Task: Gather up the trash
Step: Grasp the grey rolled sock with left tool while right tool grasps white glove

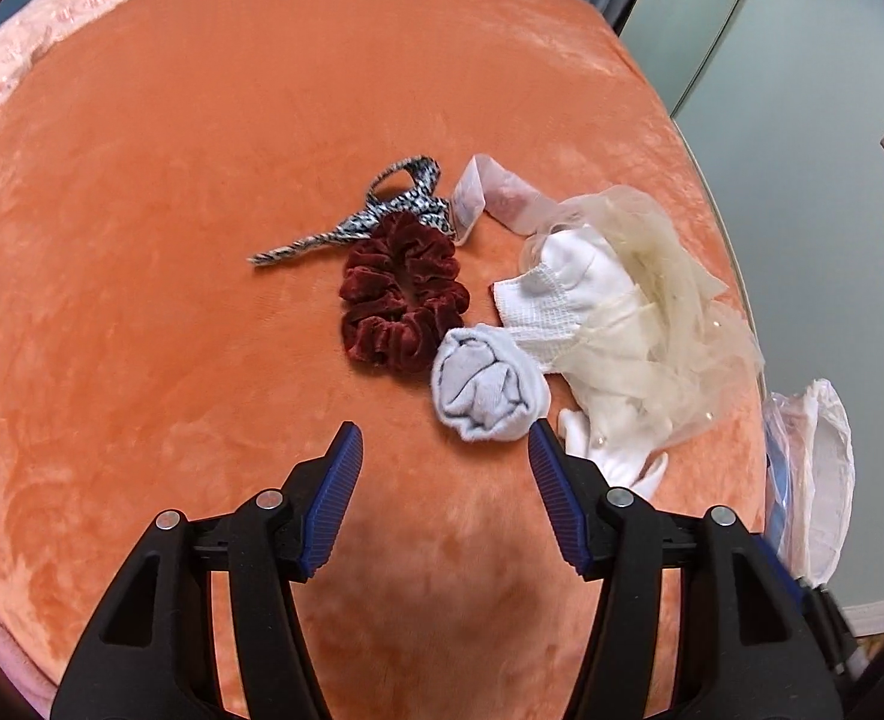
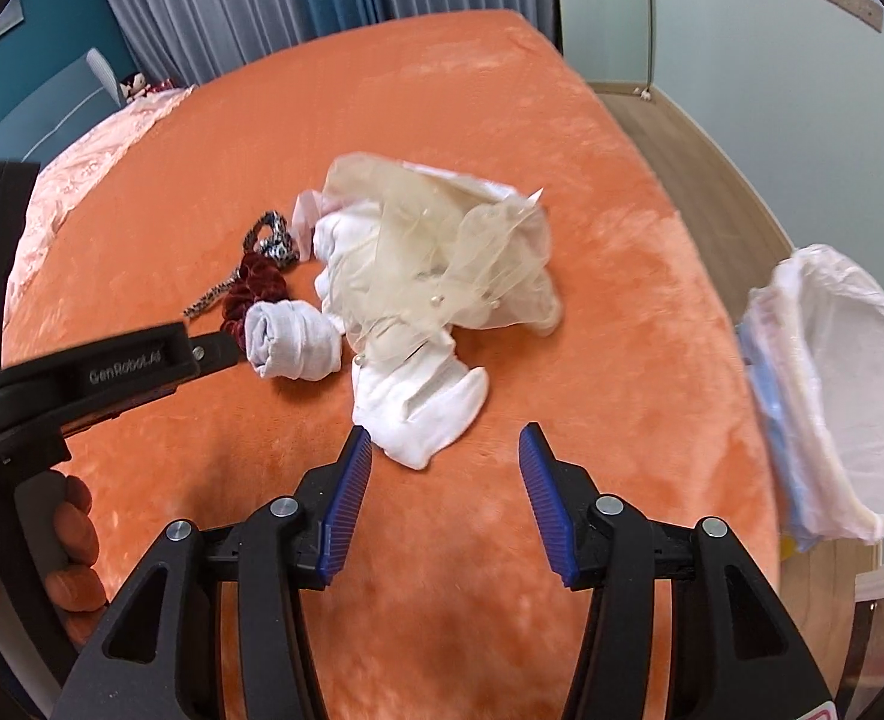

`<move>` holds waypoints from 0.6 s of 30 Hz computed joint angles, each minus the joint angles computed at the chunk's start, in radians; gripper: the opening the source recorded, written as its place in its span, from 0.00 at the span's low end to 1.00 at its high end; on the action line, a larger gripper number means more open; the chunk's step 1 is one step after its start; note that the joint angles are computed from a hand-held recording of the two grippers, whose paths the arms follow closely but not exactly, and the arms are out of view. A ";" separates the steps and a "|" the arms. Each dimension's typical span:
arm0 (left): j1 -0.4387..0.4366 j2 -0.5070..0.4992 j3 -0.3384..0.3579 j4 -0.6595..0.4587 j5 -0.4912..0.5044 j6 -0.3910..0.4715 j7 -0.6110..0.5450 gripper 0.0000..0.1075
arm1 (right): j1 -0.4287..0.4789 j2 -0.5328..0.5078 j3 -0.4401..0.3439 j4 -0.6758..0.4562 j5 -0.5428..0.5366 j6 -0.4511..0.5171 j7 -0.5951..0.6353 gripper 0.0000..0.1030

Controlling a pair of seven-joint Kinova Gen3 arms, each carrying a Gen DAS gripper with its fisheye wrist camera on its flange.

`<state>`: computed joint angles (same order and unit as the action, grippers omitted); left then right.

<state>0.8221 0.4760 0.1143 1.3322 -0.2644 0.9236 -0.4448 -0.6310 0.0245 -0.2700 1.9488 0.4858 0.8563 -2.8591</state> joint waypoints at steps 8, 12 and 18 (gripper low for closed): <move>-0.093 0.052 0.023 0.003 0.136 -0.090 -0.066 0.51 | 0.006 0.105 0.051 -0.022 -0.037 -0.075 0.063 0.49; -0.134 0.062 0.037 0.029 0.214 -0.150 -0.092 0.52 | 0.003 0.138 0.078 -0.030 -0.056 -0.102 0.087 0.49; -0.123 0.092 0.029 -0.005 0.223 -0.137 -0.133 0.48 | 0.001 0.168 0.106 -0.020 -0.081 -0.142 0.102 0.44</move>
